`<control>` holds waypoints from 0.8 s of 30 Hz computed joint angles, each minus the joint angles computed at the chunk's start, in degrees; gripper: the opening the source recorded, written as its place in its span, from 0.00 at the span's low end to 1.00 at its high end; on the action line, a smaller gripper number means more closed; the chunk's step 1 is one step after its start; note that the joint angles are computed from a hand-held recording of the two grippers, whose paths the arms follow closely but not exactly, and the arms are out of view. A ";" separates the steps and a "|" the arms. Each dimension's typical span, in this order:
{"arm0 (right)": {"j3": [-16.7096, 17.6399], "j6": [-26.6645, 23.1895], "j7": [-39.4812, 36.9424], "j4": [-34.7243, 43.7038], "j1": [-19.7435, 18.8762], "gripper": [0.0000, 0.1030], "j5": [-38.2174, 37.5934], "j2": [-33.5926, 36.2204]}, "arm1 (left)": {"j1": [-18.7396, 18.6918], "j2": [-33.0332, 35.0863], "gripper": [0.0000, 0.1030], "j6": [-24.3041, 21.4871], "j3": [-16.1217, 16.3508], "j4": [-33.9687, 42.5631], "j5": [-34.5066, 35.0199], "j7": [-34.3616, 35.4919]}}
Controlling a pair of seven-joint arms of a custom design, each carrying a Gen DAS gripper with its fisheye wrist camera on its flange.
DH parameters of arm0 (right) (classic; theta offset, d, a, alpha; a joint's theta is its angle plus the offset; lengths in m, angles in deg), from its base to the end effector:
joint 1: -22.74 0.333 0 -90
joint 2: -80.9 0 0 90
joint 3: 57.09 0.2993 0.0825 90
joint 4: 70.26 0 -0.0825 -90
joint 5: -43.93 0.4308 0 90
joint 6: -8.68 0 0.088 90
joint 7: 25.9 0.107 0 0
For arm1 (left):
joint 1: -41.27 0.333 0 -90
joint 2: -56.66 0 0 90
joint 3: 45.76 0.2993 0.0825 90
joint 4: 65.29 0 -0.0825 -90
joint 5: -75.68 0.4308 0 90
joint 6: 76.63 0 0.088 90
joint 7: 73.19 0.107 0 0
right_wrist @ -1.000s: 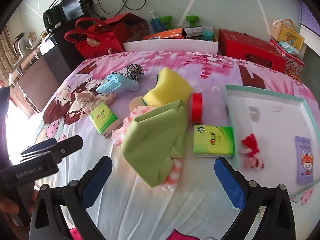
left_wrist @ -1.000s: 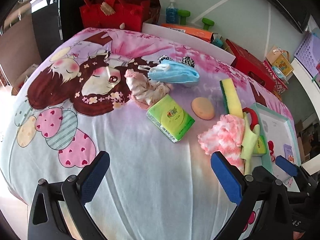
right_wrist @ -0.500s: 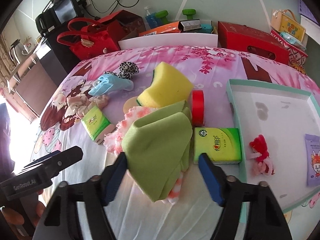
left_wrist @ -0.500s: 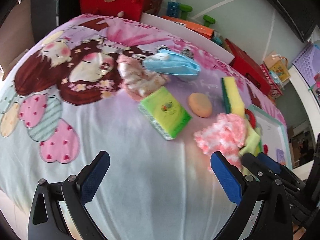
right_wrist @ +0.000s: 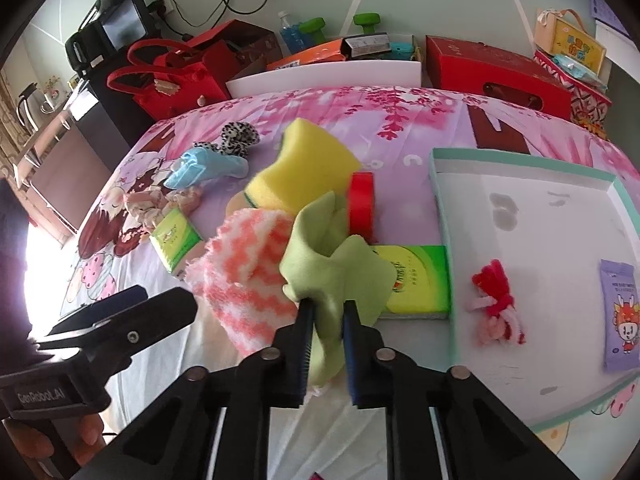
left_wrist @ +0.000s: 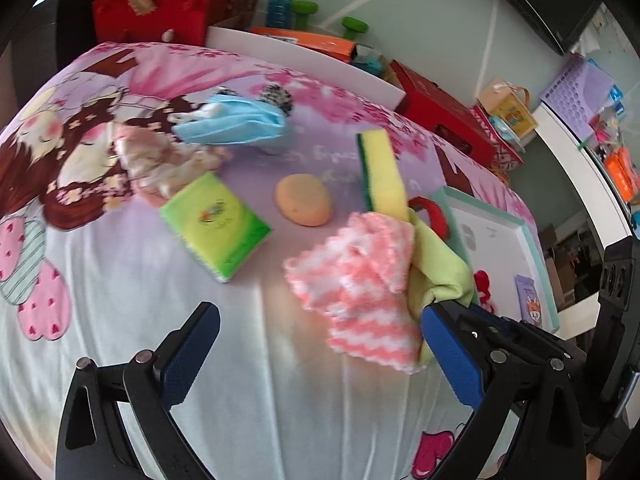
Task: Organize soft objects
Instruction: 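Lift the green cloth with the right gripper while the left grasps the pink striped towel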
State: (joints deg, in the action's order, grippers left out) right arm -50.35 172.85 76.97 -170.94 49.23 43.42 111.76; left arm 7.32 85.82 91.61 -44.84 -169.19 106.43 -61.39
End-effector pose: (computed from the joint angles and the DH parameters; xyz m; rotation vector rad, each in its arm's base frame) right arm 0.6182 0.3947 0.2834 -2.1007 1.5026 -0.2241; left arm 0.5820 -0.4189 0.2767 -2.2768 1.6947 -0.9293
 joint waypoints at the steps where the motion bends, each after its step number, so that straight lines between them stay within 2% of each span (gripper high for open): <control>1: 0.31 0.11 -0.28 -0.40 -0.48 0.10 0.43 -0.20 | 0.45 0.44 0.97 -0.24 -0.61 0.61 -0.40 0.87; 5: 0.44 0.37 -0.72 -1.99 -1.42 0.08 1.26 -1.09 | 1.98 3.15 0.88 -1.73 -3.27 4.33 -2.91 5.91; 10: 1.10 0.83 -1.70 -3.42 -2.65 0.07 2.55 -1.75 | 4.56 6.56 0.53 -3.42 -7.31 8.15 -9.00 13.41; 11: 1.20 0.96 -1.81 -3.60 -2.79 0.07 2.81 -1.80 | 4.74 6.85 0.49 -3.19 -7.67 8.23 -10.13 14.35; 12: 1.35 1.07 -2.00 -3.78 -2.99 0.07 3.10 -1.86 | 5.08 7.25 0.39 -3.19 -8.18 8.51 -11.37 15.47; 13: 1.44 1.21 -2.09 -3.92 -3.12 0.07 3.37 -1.89 | 5.15 7.64 0.29 -3.19 -8.39 8.82 -12.37 16.34; 16: 1.73 1.40 -2.40 -4.08 -3.47 0.07 4.13 -1.86 | 3.88 7.62 0.15 -2.34 -7.17 8.38 -13.78 16.74; 24: 2.24 2.28 -3.44 -4.84 -3.86 0.07 5.13 -2.50 | 0.62 4.46 0.09 4.24 -3.07 3.12 -14.56 14.81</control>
State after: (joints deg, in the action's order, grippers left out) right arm -48.11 175.13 73.53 -175.78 45.37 48.56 109.25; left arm 7.94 90.28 95.85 -47.92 -166.08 91.87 -46.57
